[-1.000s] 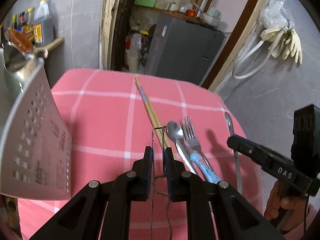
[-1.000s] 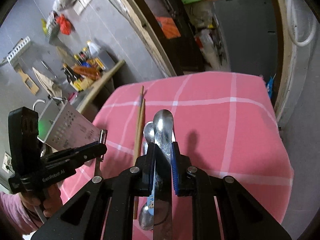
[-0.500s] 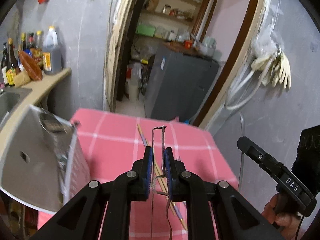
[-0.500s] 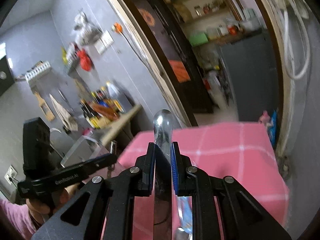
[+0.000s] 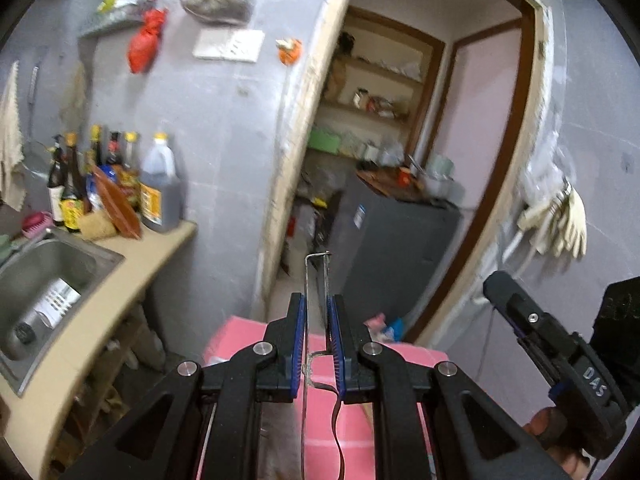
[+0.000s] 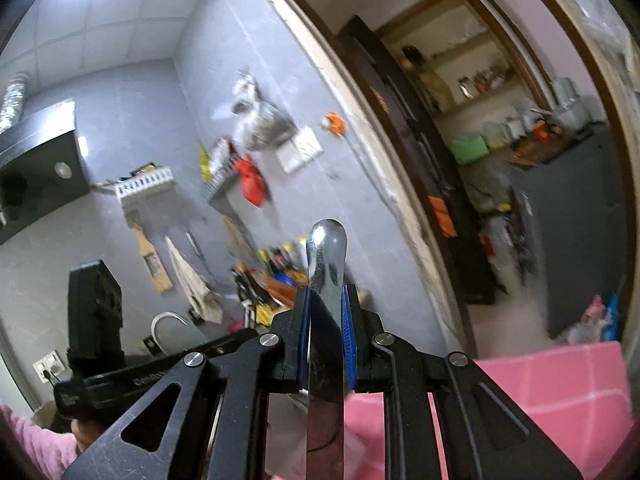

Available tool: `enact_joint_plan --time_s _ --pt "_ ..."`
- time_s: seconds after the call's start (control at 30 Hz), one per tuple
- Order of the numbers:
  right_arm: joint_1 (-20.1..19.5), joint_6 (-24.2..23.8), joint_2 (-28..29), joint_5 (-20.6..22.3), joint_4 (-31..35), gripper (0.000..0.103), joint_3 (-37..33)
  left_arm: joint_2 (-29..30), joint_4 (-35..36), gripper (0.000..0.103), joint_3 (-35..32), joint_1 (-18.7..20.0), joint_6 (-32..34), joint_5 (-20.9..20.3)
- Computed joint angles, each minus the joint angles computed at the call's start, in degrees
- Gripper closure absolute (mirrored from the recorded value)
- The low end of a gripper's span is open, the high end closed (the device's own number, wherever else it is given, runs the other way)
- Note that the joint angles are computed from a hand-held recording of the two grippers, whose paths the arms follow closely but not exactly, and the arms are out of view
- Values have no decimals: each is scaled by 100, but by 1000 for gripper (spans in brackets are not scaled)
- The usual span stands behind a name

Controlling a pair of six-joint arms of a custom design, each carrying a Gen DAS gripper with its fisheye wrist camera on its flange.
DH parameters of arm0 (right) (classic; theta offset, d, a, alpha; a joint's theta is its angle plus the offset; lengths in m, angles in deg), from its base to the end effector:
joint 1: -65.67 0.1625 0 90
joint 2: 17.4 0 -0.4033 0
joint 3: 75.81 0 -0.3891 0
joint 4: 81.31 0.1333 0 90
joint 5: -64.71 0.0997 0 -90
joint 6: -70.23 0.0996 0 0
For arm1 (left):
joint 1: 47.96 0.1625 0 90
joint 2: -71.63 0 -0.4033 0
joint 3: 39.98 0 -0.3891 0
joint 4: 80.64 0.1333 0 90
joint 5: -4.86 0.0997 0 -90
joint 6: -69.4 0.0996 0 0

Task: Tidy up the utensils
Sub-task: 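Lift the wire tool and knife and carry both toward the white caddy, then lower the wire tool and knife into the caddy and open both tools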

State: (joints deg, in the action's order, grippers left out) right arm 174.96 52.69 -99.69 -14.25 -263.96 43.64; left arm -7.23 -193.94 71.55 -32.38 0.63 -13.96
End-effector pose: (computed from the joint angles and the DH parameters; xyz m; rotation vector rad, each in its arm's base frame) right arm 0.3094 -0.4228 0.3539 -0.9526 2.4400 -1.3720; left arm -0.4192 -0.3531 0.3002 0.2385 2.2020 -1.4442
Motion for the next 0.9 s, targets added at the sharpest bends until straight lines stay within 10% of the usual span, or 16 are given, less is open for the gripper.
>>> enact_joint_plan --time_s 0.3,0.6,0.9 --pt "279 334 1029 254 -1474 89 115 -595 -457 91 791 9 57 743" --pt "0 268 1468 166 -1982 89 481 -530 -2768 91 1584 221 1297 523" --pt "-119 79 1402 117 -1945 89 791 -651 -2750 91 1848 108 1414 299"
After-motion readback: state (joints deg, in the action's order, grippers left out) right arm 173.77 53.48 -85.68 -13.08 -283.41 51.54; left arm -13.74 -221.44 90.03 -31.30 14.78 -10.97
